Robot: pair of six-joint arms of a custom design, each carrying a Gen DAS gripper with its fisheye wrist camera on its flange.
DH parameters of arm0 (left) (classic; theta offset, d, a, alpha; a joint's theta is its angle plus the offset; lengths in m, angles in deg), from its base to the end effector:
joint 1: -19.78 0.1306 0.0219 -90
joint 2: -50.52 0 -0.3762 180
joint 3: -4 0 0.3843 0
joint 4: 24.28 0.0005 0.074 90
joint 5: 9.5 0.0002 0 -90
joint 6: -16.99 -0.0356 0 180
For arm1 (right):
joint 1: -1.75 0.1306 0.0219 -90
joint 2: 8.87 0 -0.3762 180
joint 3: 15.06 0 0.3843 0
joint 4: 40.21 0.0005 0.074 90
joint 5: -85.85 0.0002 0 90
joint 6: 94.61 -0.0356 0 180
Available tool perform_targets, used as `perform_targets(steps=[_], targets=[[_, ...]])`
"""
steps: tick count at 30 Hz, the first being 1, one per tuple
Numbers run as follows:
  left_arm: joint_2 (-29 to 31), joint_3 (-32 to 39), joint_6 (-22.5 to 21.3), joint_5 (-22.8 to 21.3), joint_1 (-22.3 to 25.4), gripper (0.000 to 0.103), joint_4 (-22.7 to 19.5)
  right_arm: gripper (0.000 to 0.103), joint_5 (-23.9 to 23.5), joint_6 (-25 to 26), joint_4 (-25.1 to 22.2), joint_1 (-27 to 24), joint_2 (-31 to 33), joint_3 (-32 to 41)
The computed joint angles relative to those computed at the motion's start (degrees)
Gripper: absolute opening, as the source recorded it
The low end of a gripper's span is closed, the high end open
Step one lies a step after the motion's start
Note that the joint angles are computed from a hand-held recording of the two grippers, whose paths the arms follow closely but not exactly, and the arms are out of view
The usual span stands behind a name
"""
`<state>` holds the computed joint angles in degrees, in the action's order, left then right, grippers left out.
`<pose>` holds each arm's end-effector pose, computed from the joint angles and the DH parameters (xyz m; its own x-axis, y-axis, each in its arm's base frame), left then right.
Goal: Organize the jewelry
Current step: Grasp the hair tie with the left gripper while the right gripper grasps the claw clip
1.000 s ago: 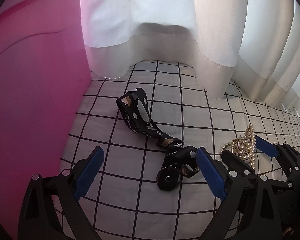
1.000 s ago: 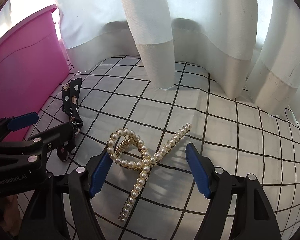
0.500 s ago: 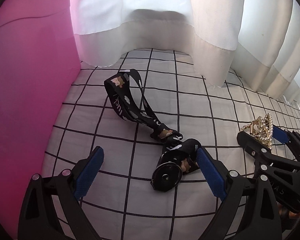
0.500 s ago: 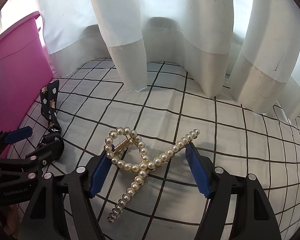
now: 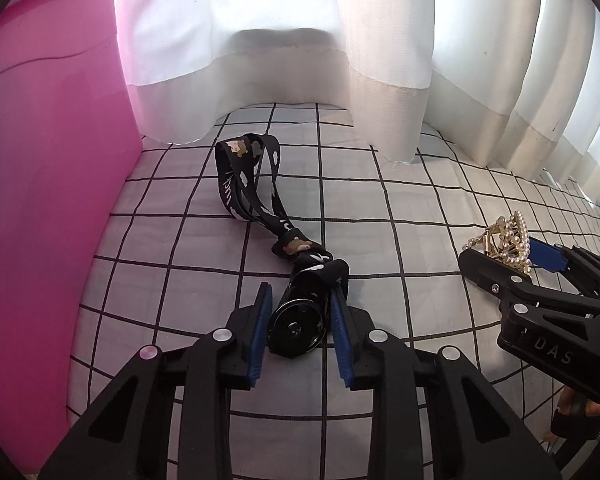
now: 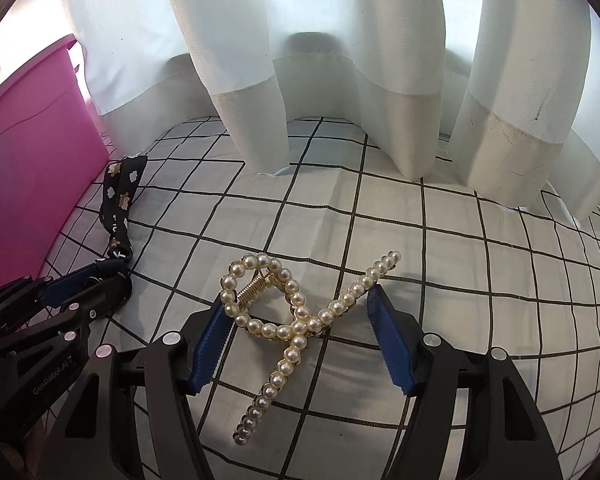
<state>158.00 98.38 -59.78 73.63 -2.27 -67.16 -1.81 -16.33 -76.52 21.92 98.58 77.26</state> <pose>0.5299 -0.2106 0.3116 -0.8189 0.0866 -0.5673 0.1266 0.9914 -0.0315 0.5393 0.1960 0.3034 -0.7838 -0.0717 -0.6168 -0.1648 0.9817 0.0954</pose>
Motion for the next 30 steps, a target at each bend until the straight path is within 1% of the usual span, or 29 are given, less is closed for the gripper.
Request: perform_targets(steps=[2,5,11,12,15,25,30], targets=[[-0.2,0.1,0.4,0.4,0.4,0.026,-0.5,0.065,-0.4,-0.6,0.1,-0.2,-0.7,-0.7],[-1.4,-0.4,0.8,-0.1,0.2,0.026,-0.8,0.054,-1.3,-1.2,-0.1,-0.7,-2.0,-1.9],[-4.2,-2.0,0.5,0.4,-0.2,0.023,0.0,0.054,-2.5,-2.2,0.0,-1.3,-4.9,-4.4],[-4.4,-1.8,0.5,0.5,-0.2,0.007,0.1,0.054,-2.6,-2.4,0.1,-1.3,-5.5,-4.9],[-5.5,-1.9,0.7,0.4,-0.5,0.007,-0.8,0.054,-2.4,-2.5,0.6,-1.5,-7.4,-6.3],[-9.3,-3.3,0.7,0.3,-0.6,0.007,1.3,0.051,-1.5,-2.6,0.8,-1.7,-12.4,-8.8],[-11.3,-3.0,0.7,-0.2,-0.9,0.007,0.9,0.051,-0.8,-2.4,0.8,-1.4,-14.0,-8.8]])
